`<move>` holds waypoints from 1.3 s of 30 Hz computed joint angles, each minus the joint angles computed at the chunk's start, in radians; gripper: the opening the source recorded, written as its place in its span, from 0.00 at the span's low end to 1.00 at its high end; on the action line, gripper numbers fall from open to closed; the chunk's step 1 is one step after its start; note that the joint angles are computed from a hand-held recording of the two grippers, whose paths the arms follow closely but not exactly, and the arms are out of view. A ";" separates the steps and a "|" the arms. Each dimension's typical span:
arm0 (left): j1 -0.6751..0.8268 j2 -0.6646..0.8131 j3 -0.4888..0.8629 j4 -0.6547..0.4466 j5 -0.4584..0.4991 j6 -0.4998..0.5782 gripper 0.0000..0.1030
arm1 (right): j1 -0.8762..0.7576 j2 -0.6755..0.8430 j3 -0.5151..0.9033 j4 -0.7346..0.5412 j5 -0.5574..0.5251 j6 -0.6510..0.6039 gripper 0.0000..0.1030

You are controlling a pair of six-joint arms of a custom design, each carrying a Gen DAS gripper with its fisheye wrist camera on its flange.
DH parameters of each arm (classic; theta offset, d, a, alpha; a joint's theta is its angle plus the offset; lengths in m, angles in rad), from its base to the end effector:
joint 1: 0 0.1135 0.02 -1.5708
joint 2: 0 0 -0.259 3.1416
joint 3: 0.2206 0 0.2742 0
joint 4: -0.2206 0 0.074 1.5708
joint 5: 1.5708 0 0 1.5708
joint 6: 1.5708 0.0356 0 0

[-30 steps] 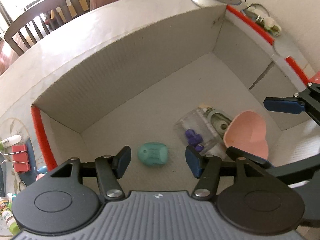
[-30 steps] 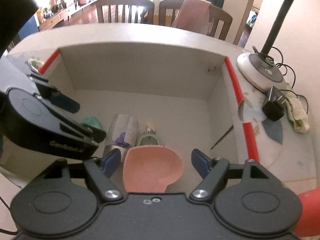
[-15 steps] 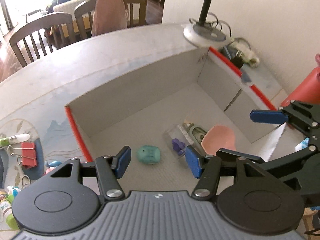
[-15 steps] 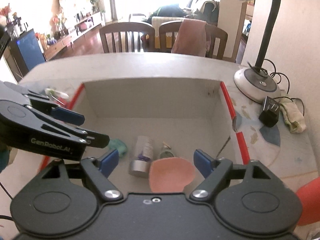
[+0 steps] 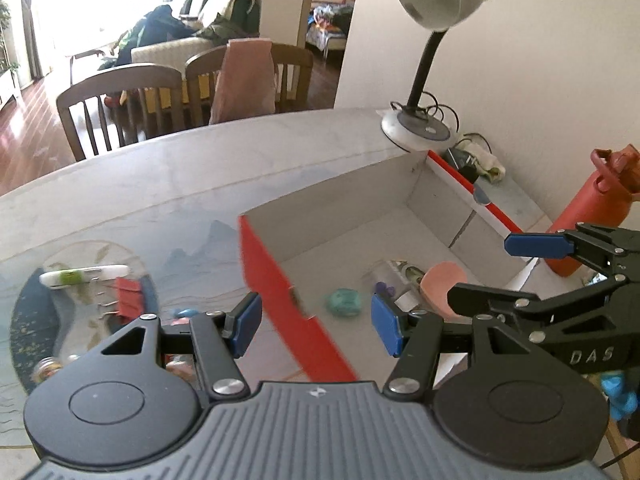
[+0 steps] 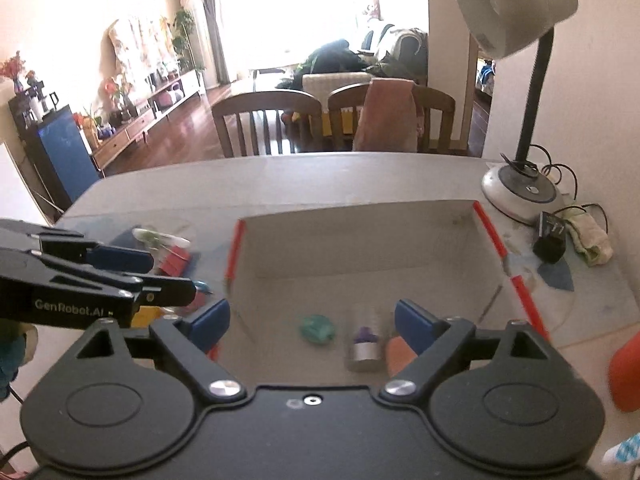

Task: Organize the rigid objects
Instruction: 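Withdraw both tools from the box back to the table clutter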

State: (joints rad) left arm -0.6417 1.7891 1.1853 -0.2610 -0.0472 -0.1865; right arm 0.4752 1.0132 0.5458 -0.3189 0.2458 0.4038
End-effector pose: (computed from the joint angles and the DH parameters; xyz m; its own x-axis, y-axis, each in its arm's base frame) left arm 0.3226 -0.2390 0.1805 -0.7053 0.2958 -0.6442 0.4504 0.8888 -0.0850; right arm 0.2045 0.0955 0.1895 -0.6930 0.0720 -0.7173 -0.0202 0.9927 0.1192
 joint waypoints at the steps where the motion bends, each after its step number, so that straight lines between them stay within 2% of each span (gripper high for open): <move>1: 0.010 -0.029 -0.030 0.009 0.005 0.006 0.58 | 0.032 0.004 0.007 -0.001 0.024 0.024 0.89; 2: 0.024 -0.061 -0.062 0.018 0.014 0.012 0.63 | 0.067 0.012 0.016 -0.002 0.050 0.048 0.90; 4: 0.056 -0.131 -0.135 0.043 0.041 0.021 0.67 | 0.140 0.031 0.037 -0.005 0.105 0.100 0.91; 12: 0.208 -0.374 -0.355 0.057 0.134 0.097 0.67 | 0.368 0.161 0.121 0.033 0.274 0.283 0.97; 15: 0.290 -0.455 -0.420 0.048 0.184 0.140 0.76 | 0.427 0.219 0.155 0.053 0.308 0.333 0.98; 21: 0.453 -0.565 -0.508 0.020 0.276 0.228 0.77 | 0.525 0.338 0.253 0.037 0.377 0.415 0.99; 25: 0.553 -0.590 -0.544 0.004 0.348 0.289 0.80 | 0.565 0.406 0.308 0.027 0.391 0.445 0.99; 28: 0.603 -0.596 -0.571 0.008 0.368 0.322 0.80 | 0.574 0.459 0.349 0.023 0.380 0.448 0.99; 31: 0.639 -0.575 -0.582 0.017 0.385 0.346 0.85 | 0.573 0.507 0.377 0.043 0.370 0.431 0.99; 39: 0.683 -0.473 -0.619 0.157 0.377 0.377 0.89 | 0.533 0.638 0.433 0.096 0.308 0.394 0.99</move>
